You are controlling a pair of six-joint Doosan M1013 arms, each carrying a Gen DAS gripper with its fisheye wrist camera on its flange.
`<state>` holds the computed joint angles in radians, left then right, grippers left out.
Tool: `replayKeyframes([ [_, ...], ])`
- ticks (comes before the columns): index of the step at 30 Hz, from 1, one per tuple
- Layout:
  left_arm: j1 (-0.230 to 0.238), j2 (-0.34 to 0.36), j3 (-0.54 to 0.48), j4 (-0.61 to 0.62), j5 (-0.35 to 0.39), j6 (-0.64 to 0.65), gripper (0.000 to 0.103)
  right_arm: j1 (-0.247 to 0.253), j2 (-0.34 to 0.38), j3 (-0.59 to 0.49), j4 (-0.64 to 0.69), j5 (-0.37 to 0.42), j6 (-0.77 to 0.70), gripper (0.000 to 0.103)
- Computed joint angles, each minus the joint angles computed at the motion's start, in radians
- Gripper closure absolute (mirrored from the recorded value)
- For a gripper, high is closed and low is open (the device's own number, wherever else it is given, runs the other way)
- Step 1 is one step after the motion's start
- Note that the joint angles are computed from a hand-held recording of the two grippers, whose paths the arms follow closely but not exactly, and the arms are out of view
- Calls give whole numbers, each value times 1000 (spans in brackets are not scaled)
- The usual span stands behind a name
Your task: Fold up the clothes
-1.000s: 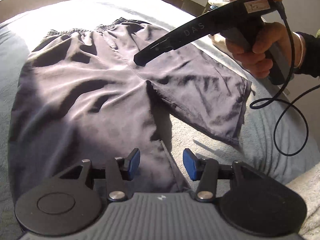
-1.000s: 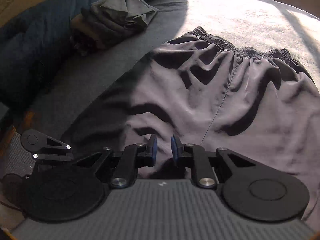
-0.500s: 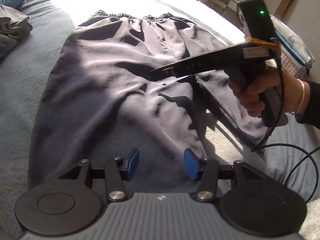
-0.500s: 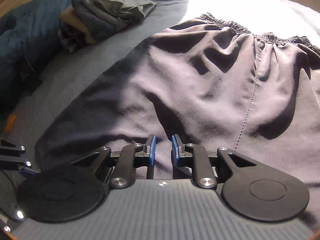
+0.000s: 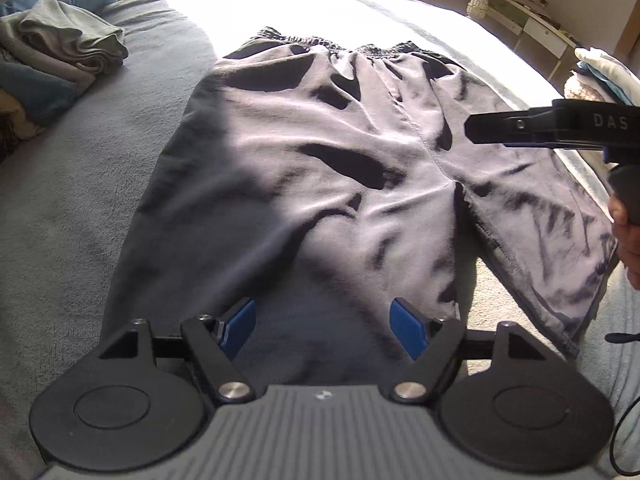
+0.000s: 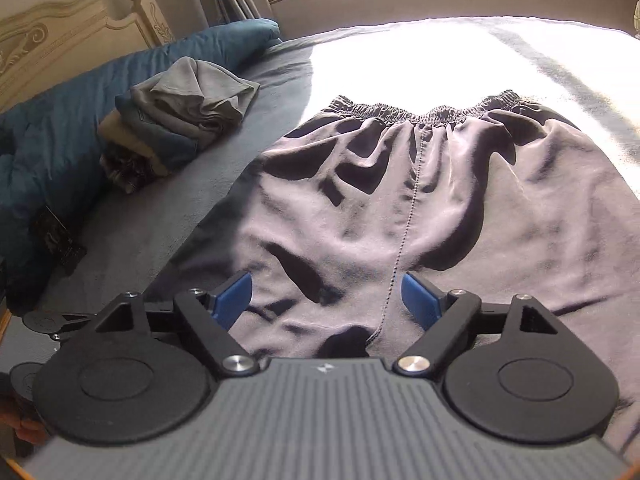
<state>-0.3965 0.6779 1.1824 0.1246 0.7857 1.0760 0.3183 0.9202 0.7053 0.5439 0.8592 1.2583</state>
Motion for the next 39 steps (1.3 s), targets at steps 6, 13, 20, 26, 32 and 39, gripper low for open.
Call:
replayKeyframes([
  [6,-5,17,-34,4,74,-60,22,5,20,-44,-68,74,115,14],
  [13,-28,39,-75,70,164,-100,15,10,38,-75,-68,169,148,14],
  [20,-38,46,-92,126,209,-149,13,18,71,-138,-106,260,183,14],
  [26,-34,55,-105,125,244,-159,12,23,85,-165,-112,296,177,14],
  [32,-27,62,-113,103,271,-157,12,26,110,-207,-116,340,202,14],
  [39,-27,64,-113,108,282,-160,12,31,128,-238,-122,370,213,14],
])
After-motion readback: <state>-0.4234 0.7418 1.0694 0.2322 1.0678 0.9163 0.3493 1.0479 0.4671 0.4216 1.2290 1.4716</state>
